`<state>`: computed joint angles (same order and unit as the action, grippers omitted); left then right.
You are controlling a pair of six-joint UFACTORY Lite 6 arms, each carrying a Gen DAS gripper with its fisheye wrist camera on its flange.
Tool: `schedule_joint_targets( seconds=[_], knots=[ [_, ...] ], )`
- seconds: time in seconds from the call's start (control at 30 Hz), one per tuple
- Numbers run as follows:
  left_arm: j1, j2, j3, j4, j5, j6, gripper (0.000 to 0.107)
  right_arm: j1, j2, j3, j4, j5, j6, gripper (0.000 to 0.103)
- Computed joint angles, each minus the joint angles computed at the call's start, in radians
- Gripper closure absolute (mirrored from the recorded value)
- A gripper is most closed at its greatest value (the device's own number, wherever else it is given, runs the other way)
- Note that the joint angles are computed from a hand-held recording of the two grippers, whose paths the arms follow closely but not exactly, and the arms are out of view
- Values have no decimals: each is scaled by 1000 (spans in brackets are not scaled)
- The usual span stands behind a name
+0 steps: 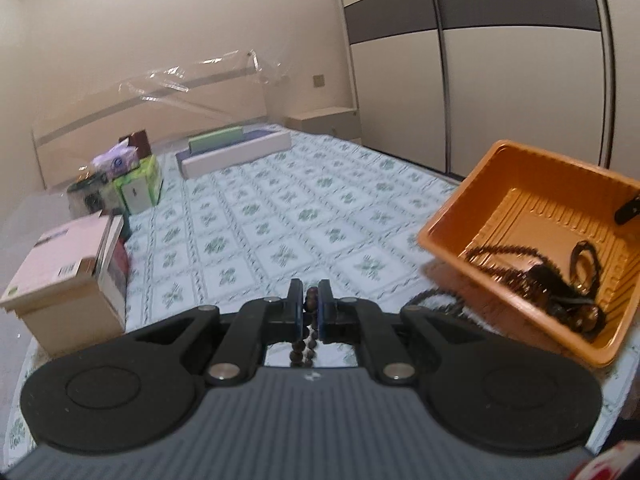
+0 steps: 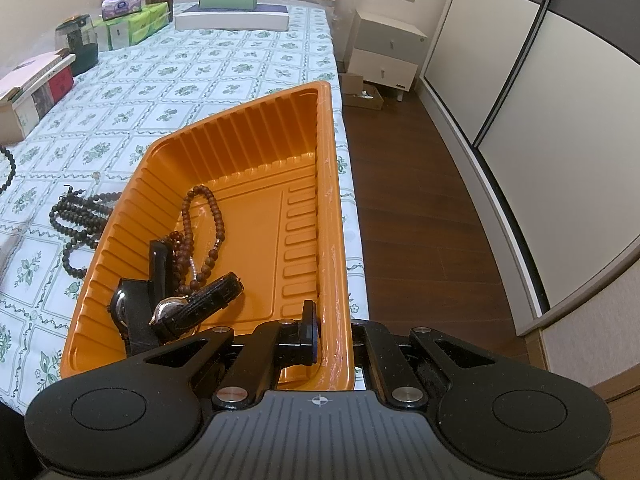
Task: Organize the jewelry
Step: 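Carry the small dark bead bracelet into the tray and open the left tool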
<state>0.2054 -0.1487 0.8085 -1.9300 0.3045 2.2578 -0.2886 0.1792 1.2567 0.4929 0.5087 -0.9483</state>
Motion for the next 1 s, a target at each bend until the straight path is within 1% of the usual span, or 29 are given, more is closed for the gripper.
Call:
schedule_joint_targets(
  seconds=[0.37, 0.6, 0.77, 1.0],
  knots=[
    [-134, -42, 7, -41, -32, -11, 101, -3, -3, -3, 10, 1, -9, 99],
    [-281, -32, 7, -190, -61, 90, 101, -6, -1, 3, 17, 8, -12, 99],
    [-396, 6, 32, -349, -78, 210, 101, -13, 0, 7, 30, 15, -25, 99],
    [-520, 67, 75, -498, -89, 324, 101, -18, 7, 7, 50, 17, -41, 99]
  ],
)
